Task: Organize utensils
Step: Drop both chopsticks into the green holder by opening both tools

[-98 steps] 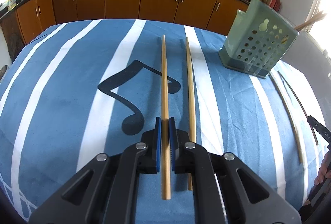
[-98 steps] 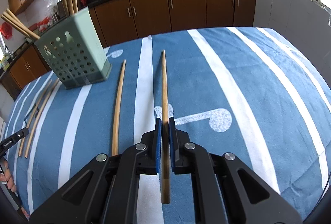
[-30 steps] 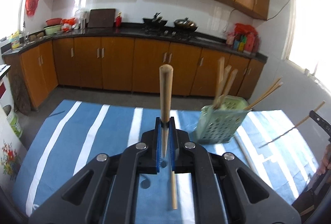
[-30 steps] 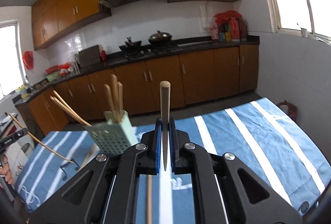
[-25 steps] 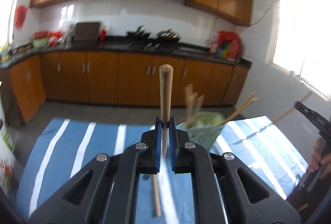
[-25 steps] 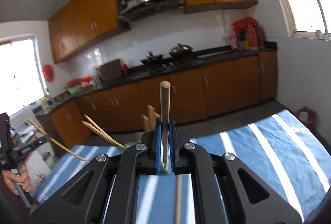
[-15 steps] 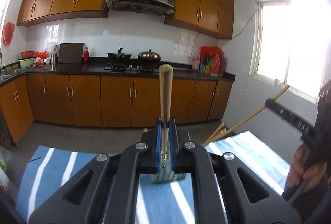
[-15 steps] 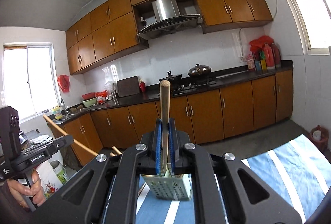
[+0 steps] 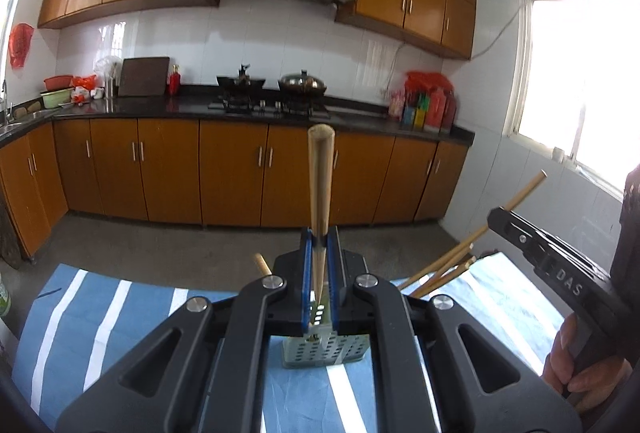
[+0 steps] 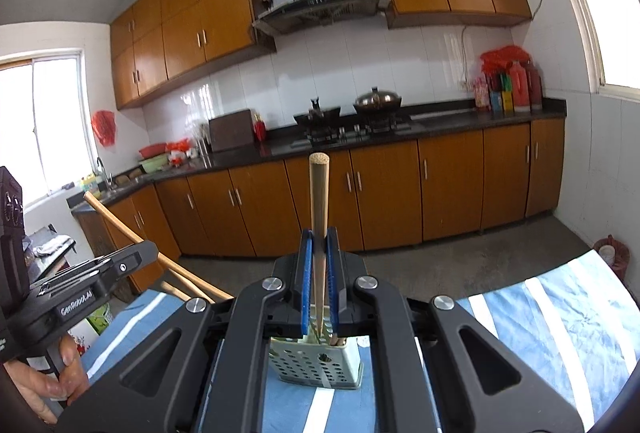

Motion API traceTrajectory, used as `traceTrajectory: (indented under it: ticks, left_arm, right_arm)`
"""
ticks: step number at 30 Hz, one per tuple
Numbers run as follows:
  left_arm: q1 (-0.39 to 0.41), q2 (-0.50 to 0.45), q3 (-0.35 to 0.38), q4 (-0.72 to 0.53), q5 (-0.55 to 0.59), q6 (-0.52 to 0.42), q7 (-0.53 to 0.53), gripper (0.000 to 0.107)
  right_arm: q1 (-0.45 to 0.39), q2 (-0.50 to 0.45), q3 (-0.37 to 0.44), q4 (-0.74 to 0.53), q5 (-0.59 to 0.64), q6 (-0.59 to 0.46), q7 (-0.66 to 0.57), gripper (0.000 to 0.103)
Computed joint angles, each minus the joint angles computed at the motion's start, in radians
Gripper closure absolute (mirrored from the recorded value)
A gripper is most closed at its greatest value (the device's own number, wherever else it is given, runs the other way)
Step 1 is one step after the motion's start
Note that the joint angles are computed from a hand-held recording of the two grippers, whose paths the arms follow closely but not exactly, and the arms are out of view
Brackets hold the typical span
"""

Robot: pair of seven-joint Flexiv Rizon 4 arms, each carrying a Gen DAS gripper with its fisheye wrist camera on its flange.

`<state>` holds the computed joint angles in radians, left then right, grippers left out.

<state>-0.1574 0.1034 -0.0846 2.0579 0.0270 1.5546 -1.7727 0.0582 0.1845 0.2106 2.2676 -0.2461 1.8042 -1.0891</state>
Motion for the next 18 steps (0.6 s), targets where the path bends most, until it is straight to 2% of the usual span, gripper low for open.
traceTrajectory:
  ticks: [2, 7, 8, 9, 10, 13, 16, 18]
  left_arm:
    - [0.001, -0.023, -0.003, -0.011, 0.002, -0.009, 0.002, 0.099]
    - [-0.023, -0.060, 0.015, -0.009, -0.049, -0.016, 0.044, 0.098]
    - [-0.024, -0.064, 0.018, -0.008, -0.053, -0.012, 0.040, 0.098]
    - [-0.028, -0.066, 0.023, -0.005, -0.071, -0.006, 0.056, 0.098]
    - [-0.030, -0.067, 0.025, -0.003, -0.080, -0.002, 0.060, 0.097]
    - [-0.036, -0.060, 0.031, 0.011, -0.099, 0.020, 0.068, 0.097]
    - [-0.047, -0.041, 0.037, 0.035, -0.133, 0.049, 0.085, 0.095]
    - [-0.064, -0.019, 0.050, 0.062, -0.179, 0.081, 0.115, 0.091]
  right_arm:
    - [0.037, -0.013, -0.029, -0.002, 0.009, -0.016, -0.004, 0.095]
    - [0.059, -0.026, -0.042, -0.003, 0.019, -0.039, 0.000, 0.094]
    - [0.070, -0.022, -0.050, -0.001, 0.025, -0.042, -0.003, 0.093]
    - [0.069, -0.022, -0.049, 0.000, 0.025, -0.040, -0.004, 0.087]
    - [0.039, -0.025, -0.026, -0.003, 0.016, -0.033, 0.006, 0.078]
    - [-0.127, -0.035, 0.107, -0.011, -0.031, 0.009, 0.047, 0.073]
    - [-0.153, -0.019, 0.125, -0.004, -0.025, 0.030, 0.048, 0.073]
    - [-0.129, 0.012, 0.096, 0.021, -0.010, 0.039, 0.043, 0.073]
